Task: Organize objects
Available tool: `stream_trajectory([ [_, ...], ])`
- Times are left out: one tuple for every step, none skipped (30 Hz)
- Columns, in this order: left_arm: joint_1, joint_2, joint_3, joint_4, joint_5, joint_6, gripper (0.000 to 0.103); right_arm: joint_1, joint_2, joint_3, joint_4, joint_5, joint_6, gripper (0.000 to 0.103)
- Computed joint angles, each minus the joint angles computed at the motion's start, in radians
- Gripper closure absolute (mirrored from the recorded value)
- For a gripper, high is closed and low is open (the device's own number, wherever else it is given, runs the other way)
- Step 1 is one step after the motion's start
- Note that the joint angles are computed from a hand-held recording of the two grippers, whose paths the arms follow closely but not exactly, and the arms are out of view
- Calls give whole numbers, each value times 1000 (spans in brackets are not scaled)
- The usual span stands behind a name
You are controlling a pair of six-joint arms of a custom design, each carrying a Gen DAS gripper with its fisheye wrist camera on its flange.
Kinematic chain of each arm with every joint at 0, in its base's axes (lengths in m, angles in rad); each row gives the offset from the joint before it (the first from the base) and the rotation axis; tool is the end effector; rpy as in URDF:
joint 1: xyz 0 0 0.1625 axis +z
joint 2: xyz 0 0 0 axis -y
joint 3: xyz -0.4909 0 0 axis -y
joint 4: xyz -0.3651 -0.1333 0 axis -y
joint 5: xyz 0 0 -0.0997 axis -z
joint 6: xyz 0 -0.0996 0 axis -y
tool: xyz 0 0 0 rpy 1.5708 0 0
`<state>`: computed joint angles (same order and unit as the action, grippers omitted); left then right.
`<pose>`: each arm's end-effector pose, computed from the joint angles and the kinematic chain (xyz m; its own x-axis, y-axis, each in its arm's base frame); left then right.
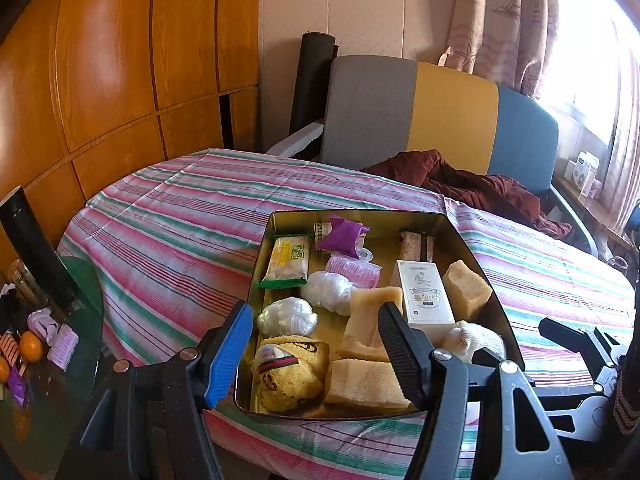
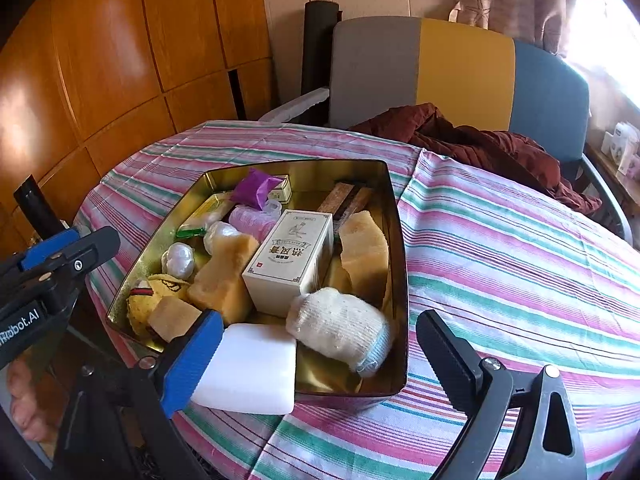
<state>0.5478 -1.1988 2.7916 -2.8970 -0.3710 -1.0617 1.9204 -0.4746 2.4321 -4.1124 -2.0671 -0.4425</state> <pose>-0.1017 -0.3269 0.1937 -0.7090 -0.2255 -0.6682 0.4195 0.6268 -0.6566 0.2281 -0.3750 0.0306 -0.7055 -0.3848 0.5951 -0.6505 0.6849 -0.3282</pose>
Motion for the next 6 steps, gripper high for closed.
stream_trajectory([
  [0, 3, 2, -3, 5, 1, 37, 0, 0, 0, 0, 0, 0, 5],
  [-1, 5, 3, 0, 13, -5, 37, 0, 0, 0, -2, 0, -2, 5],
  [-2, 3, 4, 1, 17, -4, 37, 0, 2, -1, -4, -1, -5, 5],
  [0, 5, 6, -11, 16, 3, 37, -1, 2, -1, -6, 0, -6, 5],
  [4, 4, 5, -22, 11, 12, 37, -2, 3, -1, -8, 3, -6, 5],
  [10, 3, 4, -36, 3, 23, 37, -3, 3, -1, -11, 7, -6, 5],
])
